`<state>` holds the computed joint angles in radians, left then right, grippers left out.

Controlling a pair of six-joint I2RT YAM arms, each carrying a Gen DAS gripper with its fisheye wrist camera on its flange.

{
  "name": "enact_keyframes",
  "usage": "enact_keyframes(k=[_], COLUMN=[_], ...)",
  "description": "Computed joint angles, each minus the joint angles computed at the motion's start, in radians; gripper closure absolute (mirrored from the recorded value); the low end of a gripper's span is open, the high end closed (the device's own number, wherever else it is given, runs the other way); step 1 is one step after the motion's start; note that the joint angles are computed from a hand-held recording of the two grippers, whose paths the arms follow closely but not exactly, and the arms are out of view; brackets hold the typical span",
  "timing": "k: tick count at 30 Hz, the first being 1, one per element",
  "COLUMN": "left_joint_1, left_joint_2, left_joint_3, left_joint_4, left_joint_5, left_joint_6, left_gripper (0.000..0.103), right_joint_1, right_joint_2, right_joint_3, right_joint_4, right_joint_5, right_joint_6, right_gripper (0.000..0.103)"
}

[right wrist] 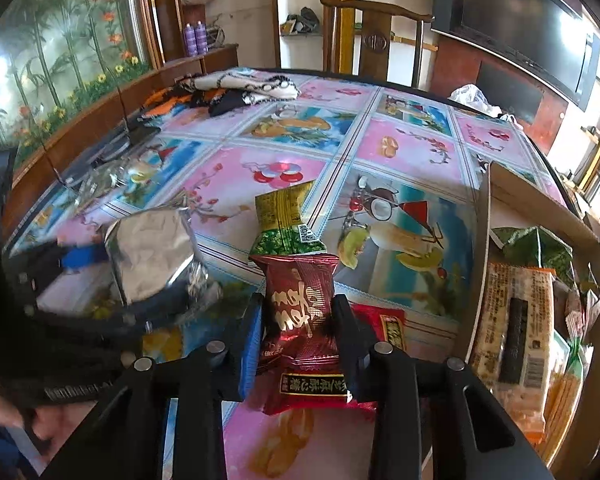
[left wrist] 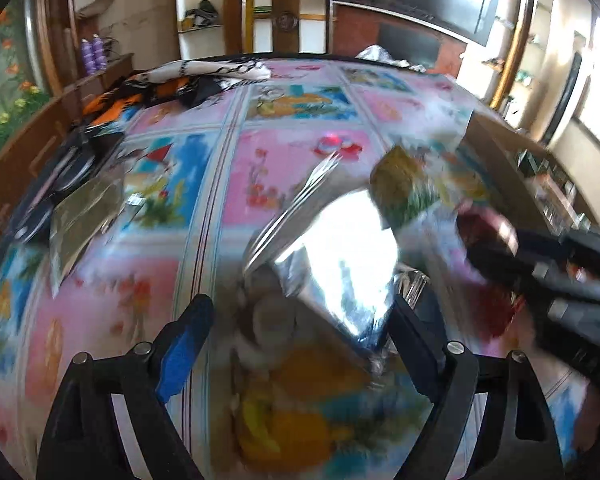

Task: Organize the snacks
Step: 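Grasp a silver foil bag with the left gripper while the right grasps a red 'Yes' snack packet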

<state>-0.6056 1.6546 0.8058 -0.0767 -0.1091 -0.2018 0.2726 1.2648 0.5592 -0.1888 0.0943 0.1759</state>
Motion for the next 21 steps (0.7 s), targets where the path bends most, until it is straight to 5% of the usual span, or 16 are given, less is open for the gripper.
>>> enact_keyframes(k=[10, 21], left_joint_1=[0.0, 0.021], left_joint_2=[-0.008, 0.034], left_joint_3=[-0.008, 0.041], left_joint_4=[-0.032, -0.04], left_joint_5=[-0.026, -0.024], left_joint_6=[-0.024, -0.018], left_gripper=[0.0, 0.0], right_joint_1=[-0.024, -0.038], right_joint_2=[-0.055, -0.029], right_joint_3=[-0.034, -0.036], right_joint_4=[0.012, 0.015], right_joint_5=[-0.06, -0.058], right_joint_6=[0.024, 0.02], right_gripper=[0.067, 0.067])
